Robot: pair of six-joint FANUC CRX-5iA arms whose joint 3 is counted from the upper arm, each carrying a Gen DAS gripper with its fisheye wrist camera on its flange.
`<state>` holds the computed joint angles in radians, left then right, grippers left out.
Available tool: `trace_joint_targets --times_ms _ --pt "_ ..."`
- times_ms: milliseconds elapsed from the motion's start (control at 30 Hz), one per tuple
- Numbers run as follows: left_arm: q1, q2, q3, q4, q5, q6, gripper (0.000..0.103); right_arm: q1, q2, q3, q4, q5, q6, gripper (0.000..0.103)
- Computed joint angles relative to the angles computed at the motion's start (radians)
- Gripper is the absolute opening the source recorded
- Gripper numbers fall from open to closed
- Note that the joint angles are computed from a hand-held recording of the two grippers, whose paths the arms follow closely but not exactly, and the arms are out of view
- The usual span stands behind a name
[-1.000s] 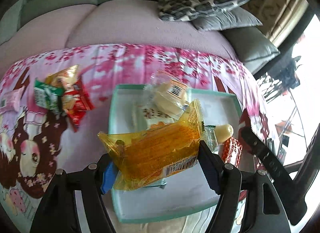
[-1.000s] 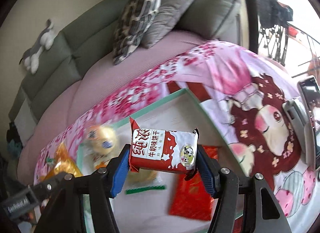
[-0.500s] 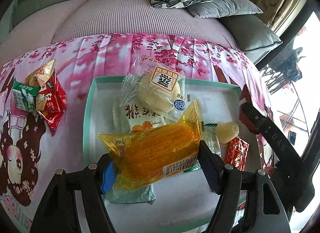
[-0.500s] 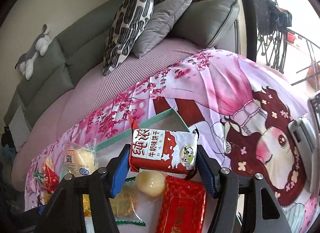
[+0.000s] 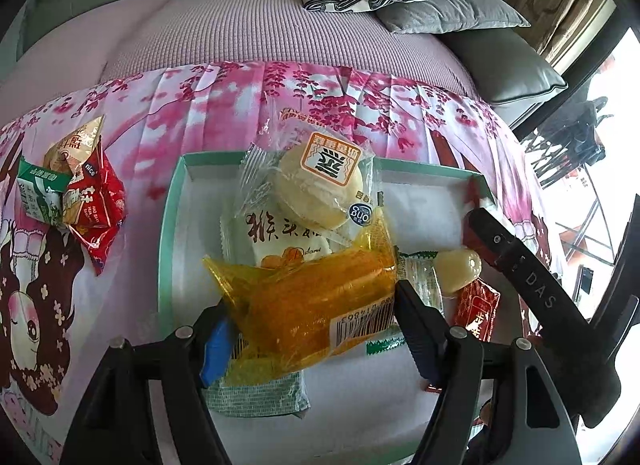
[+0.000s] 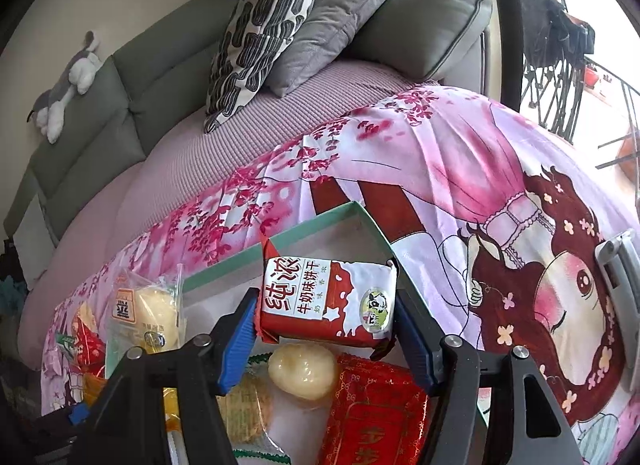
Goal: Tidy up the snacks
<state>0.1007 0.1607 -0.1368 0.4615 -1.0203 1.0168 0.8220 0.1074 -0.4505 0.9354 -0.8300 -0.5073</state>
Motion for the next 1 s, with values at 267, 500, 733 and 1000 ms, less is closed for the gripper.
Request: trace_joint_targets --times_ms 267,500,733,1000 --pt "0.015 -0.034 -0.021 0.012 -0.007 -0.029 0.076 0.042 -0.010 0.041 -0.070 -0.080 0.072 0.075" --pt "0.032 -0.066 -0.039 0.022 -0.018 -0.044 0.082 0.088 -0.018 0.076 -0.151 -0.146 0.130 0.075" --pt "0.047 -0.091 -0.052 0.014 0.009 -0.035 0.084 0.119 -0.015 0.111 -0.242 -0.204 0.176 0.075" --pt "0.040 -0.088 -0.032 -0.094 0.058 0.057 0.092 0.119 -0.006 0.135 -0.285 -0.228 0.216 0.078"
